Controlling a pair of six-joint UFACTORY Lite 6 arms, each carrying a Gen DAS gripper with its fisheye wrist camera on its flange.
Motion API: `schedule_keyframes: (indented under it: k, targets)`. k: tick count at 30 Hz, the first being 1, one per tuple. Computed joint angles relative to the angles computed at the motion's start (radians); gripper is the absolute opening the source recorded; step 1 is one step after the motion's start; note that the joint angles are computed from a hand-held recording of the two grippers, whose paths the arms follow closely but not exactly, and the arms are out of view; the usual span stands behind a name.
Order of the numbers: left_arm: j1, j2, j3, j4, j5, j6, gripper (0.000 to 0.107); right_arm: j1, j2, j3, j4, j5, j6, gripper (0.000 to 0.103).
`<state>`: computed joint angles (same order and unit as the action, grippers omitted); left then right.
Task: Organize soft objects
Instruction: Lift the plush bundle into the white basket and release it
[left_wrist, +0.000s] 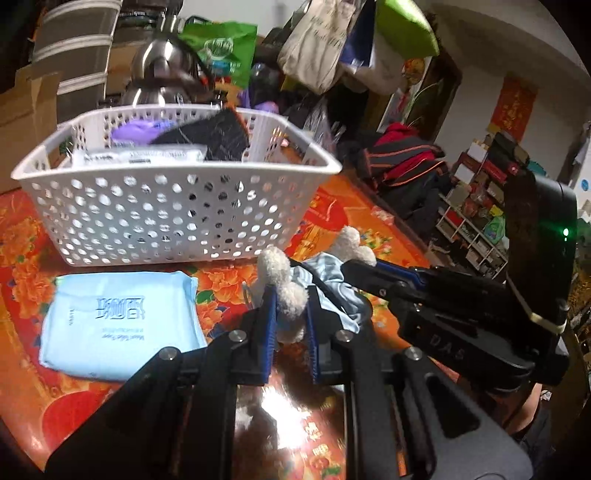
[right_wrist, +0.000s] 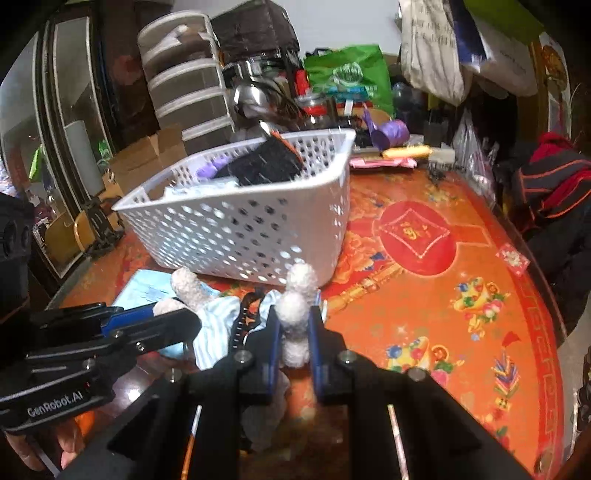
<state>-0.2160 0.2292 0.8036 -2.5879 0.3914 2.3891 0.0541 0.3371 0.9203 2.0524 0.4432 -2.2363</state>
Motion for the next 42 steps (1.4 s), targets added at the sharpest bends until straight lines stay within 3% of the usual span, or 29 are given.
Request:
schedule_keyframes:
  k: [6, 10, 13, 15, 20, 27, 30, 32, 34, 37, 38, 39, 40, 42]
  targets:
    - [0.099, -0.322, -0.238, 0.196, 0.058, -0.140, 0.013, 0.030, -0.268, -0.182, -0.026, 0.017, 0.044, 0.012]
    - [0.244, -0.462, -0.246, 0.596, 0.099, -0.483, 0.013, 0.086, -0.369, -0.174, -0.124, -0.013, 0.187, 0.012]
    - [0.367, -0.446, -0.106, 0.894, 0.176, -0.752, 0.013, 0.153, -0.351, -0.046, -0.232, -0.081, 0.339, 0.012]
    - [0.436, -0.380, 0.057, 1.047, 0.230, -0.904, 0.013, 0.179, -0.295, 0.093, -0.401, -0.099, 0.544, 0.012]
    - [0.438, -0.116, 0.540, 1.365, 0.232, -1.241, 0.013, 0.233, -0.034, 0.531, -0.873, -0.158, 1.067, 0.012]
    - [0.362, 0.427, 1.273, 1.840, 0.250, -1.758, 0.013, 0.236, 0.444, 1.224, -1.572, -0.016, 1.798, 0.012]
    - [0.327, 0.612, 1.483, 1.971, 0.281, -1.899, 0.013, 0.233, 0.659, 1.524, -1.717, 0.119, 1.958, 0.012]
    - [0.318, 0.689, 1.556, 2.009, 0.279, -1.946, 0.013, 0.230, 0.744, 1.618, -1.745, 0.167, 1.968, 0.012]
    - [0.311, 0.728, 1.566, 2.027, 0.268, -1.971, 0.014, 0.225, 0.749, 1.580, -1.726, 0.139, 1.936, 0.012]
    - [0.285, 0.748, 1.519, 2.114, 0.203, -2.026, 0.029, 0.217, 0.756, 1.537, -1.700, 0.110, 1.918, 0.014]
    - [0.280, 0.748, 1.501, 2.151, 0.181, -2.049, 0.045, 0.218, 0.757, 1.527, -1.732, 0.108, 1.959, 0.016]
    - [0.283, 0.722, 1.446, 2.149, 0.147, -2.044, 0.055, 0.219, 0.754, 1.519, -1.760, 0.100, 1.985, 0.023]
    - [0.294, 0.696, 1.395, 2.121, 0.118, -2.013, 0.058, 0.217, 0.733, 1.483, -1.789, 0.075, 2.010, 0.029]
    - [0.310, 0.583, 1.211, 2.022, 0.017, -1.904, 0.069, 0.197, 0.655, 1.359, -1.757, 0.012, 1.988, 0.056]
